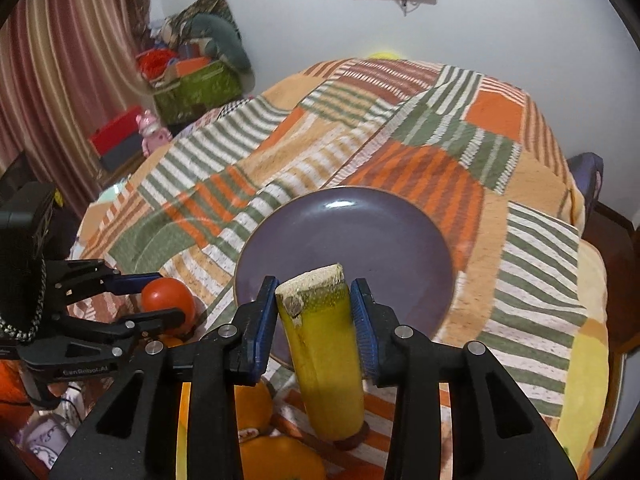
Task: Organize fruits
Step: 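Carry the banana in the right tool over the plate while the left tool carries the tomato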
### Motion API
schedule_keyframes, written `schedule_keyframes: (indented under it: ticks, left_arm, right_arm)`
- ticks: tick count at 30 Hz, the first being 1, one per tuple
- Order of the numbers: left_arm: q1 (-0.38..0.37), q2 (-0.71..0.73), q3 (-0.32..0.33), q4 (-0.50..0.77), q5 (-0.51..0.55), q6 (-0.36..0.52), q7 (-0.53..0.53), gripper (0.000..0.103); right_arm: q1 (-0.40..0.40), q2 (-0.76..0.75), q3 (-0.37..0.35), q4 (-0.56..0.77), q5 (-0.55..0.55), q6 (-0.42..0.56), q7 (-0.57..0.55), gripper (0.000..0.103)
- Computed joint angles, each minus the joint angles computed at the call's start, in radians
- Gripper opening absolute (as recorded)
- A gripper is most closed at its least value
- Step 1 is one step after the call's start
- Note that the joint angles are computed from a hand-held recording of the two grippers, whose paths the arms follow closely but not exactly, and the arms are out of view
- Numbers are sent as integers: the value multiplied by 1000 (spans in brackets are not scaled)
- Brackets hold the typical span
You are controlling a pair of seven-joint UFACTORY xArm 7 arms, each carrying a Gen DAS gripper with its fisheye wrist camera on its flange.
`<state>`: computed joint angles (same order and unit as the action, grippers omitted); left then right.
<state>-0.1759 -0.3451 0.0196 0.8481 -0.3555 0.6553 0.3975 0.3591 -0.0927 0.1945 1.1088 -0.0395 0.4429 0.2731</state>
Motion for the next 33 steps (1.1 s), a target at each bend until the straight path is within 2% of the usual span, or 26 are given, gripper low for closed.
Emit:
schedule_keyframes:
  ticks: [6, 15, 24, 33]
  left_arm:
    - [-13, -25, -11, 18, 3, -38, -6, 47]
    - [-38, 11, -15, 88, -4, -71, -18, 47]
    - [-44, 116, -34, 188, -10, -94, -10, 47]
    - [-13, 261, -71, 294, 44, -90, -37, 47]
  right_arm:
    - [-16, -62, -12, -51, 28, -20, 19, 33]
    - [-62, -100, 1, -56, -53, -31, 85, 33]
    - [-65, -17, -5, 28, -99, 17, 63, 33]
    - [-44, 95, -21, 132, -124, 29, 44, 33]
